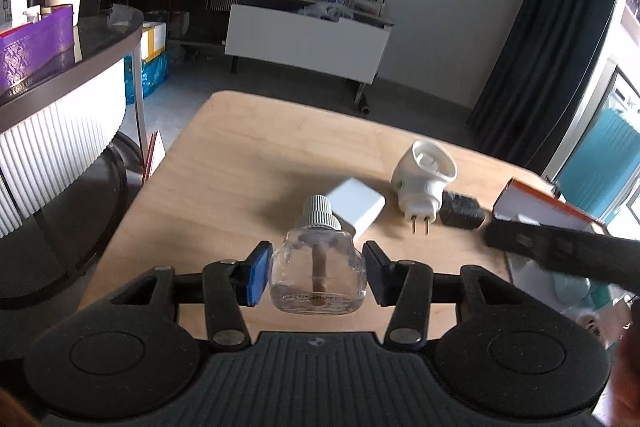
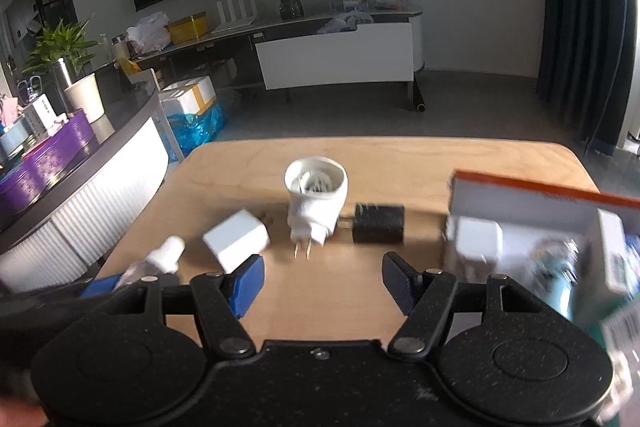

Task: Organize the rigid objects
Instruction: 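Close the left tool on the glass bottle while the right tool grasps the white plug socket, then carry the glass bottle with the left tool while the right tool carries the plug socket toward the orange-rimmed box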

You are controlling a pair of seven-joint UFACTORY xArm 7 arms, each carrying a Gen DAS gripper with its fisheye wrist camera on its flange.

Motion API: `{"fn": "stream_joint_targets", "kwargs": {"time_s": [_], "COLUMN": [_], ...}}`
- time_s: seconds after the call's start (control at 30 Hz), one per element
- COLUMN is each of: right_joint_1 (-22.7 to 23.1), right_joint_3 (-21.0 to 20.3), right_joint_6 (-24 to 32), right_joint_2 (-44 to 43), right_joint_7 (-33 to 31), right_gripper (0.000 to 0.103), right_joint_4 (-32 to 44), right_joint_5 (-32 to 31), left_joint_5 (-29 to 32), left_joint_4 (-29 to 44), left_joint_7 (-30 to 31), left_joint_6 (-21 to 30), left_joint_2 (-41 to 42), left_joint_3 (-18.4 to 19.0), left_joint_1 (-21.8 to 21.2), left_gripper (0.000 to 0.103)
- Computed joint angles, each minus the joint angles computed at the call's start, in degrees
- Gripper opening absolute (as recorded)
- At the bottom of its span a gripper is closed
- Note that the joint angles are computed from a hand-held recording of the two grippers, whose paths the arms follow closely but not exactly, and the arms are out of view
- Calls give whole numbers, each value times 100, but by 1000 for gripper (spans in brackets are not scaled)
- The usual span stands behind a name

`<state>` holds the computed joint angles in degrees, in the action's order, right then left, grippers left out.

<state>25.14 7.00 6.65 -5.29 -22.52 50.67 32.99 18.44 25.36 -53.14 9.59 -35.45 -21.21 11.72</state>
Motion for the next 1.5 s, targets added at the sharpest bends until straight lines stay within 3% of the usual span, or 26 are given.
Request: {"fn": "stream_joint_targets", "kwargs": {"time_s": [0.07,0.23,0.33,0.53,0.6,0.67,0.73,0.9,0.97,1.07,1.27,1.5], "right_joint_1": [11,-213,-39,-573,-396,-652,-617,-1146,-1370,-1379,-879,-554], "right_joint_3": [46,286,36,618,413,692,650,1242,1493,1490,987,568], "right_joint_6": [-77,-244,-359,-362,-286,-225,-242,-162,-93,14,260,352], "right_joint_2": [342,1172,1567,2099,2227,2310,2240,1723,1420,823,-383,-1475], "right_joint_7": [-44,743,1492,1508,1769,1715,1821,1345,876,371,-346,181], "right_gripper": [79,80,81,79,65,63,63,63,63,63,63,63], "right_joint_4": [301,955,1246,1706,1839,1896,1816,1374,1164,744,-105,-969], "right_joint_5": [-4,-1015,-1887,-2135,-2468,-2373,-2458,-1917,-1300,-493,562,174], "left_joint_5": [-17,-117,-171,-336,-382,-422,-452,-498,-528,-559,-560,-525], "left_joint_4": [-29,-78,-91,-115,-105,-111,-117,-122,-135,-149,-147,-132], "left_joint_7": [-4,59,128,238,259,281,314,334,360,358,343,288], "left_joint_6": [-100,-293,-399,-612,-605,-604,-561,-465,-421,-347,-88,177], "left_joint_2": [-20,3,36,149,161,159,131,22,-38,-158,-454,-717], "left_joint_3": [53,129,143,140,97,89,103,107,165,173,144,124], "left_joint_1": [9,46,100,180,205,208,186,132,45,-37,-197,-411], "left_gripper": [49,49,49,49,49,49,49,49,49,49,49,49]}}
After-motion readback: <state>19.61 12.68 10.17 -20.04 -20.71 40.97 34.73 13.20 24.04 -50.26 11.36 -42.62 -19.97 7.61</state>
